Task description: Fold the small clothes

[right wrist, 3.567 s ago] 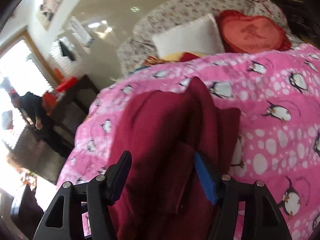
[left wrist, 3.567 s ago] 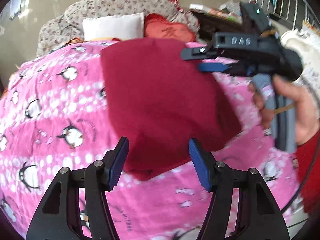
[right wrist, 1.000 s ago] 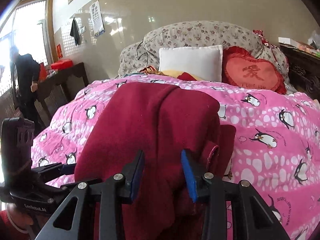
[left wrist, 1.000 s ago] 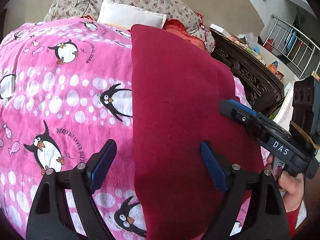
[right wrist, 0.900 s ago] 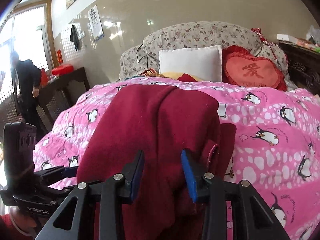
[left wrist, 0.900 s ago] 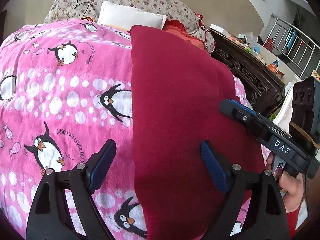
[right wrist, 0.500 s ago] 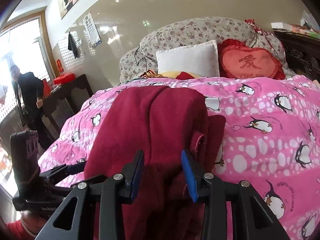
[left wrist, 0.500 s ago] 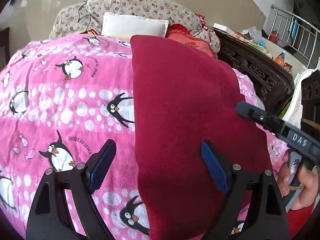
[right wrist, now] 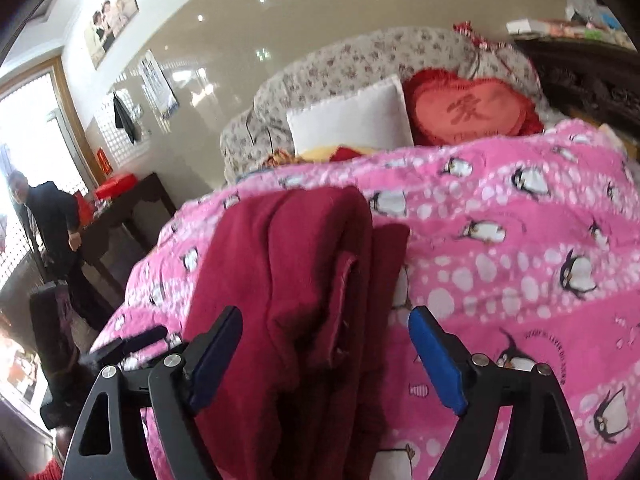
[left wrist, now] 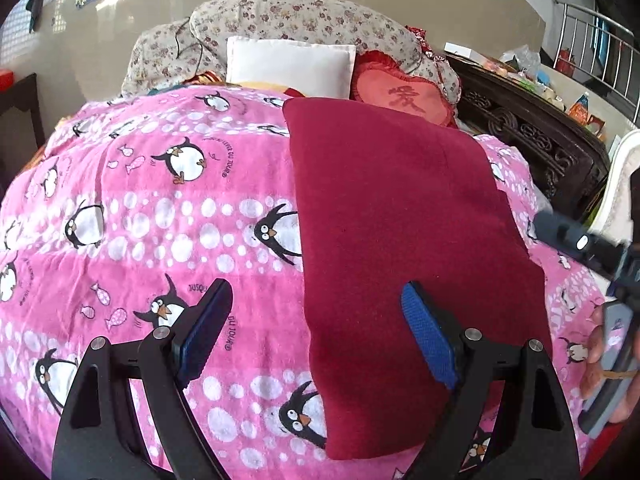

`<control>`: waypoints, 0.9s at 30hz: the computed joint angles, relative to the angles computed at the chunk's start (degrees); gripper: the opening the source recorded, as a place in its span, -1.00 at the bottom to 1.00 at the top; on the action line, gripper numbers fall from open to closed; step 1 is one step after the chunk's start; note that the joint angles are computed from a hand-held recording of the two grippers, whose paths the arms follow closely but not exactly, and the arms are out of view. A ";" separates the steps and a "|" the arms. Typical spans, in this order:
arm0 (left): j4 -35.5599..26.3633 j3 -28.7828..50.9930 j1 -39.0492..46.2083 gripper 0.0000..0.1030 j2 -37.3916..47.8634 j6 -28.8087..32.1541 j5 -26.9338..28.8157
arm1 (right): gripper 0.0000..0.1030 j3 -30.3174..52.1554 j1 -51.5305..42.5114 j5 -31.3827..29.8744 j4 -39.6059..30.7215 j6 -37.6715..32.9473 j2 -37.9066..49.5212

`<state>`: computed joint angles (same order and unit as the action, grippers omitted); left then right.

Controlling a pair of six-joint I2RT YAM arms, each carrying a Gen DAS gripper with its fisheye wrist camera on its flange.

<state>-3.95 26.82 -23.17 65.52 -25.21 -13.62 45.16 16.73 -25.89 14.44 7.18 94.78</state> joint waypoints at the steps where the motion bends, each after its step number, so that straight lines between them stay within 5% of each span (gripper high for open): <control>1: 0.37 -0.17 1.53 0.69 -0.22 0.05 2.83 | 0.62 0.45 -0.15 -0.61 -0.15 0.14 0.87; 5: 3.16 0.64 9.46 0.69 3.00 -0.18 16.34 | 0.64 3.02 -1.08 -3.08 0.38 1.76 5.74; 10: 7.77 2.79 12.90 0.69 9.89 0.58 22.66 | 0.66 6.56 -1.32 -8.93 1.90 3.54 12.09; 14: 11.50 4.93 14.95 0.69 16.76 -0.81 30.21 | 0.70 8.28 1.27 -7.61 2.30 2.78 14.74; 17: 13.23 4.84 15.51 0.61 17.95 -1.82 33.28 | 0.34 6.84 2.74 -4.95 4.08 1.88 14.24; 18: 12.33 5.05 15.49 0.38 17.26 -1.40 34.66 | 0.19 5.92 2.84 -4.78 4.51 1.81 13.22; 21: 6.47 4.53 13.14 0.36 9.98 0.05 31.60 | 0.02 1.83 2.03 -8.75 7.62 4.68 8.98; 27: -13.50 2.48 8.18 0.36 -12.78 2.89 23.15 | -0.01 -4.35 6.86 -8.21 2.39 3.78 -4.08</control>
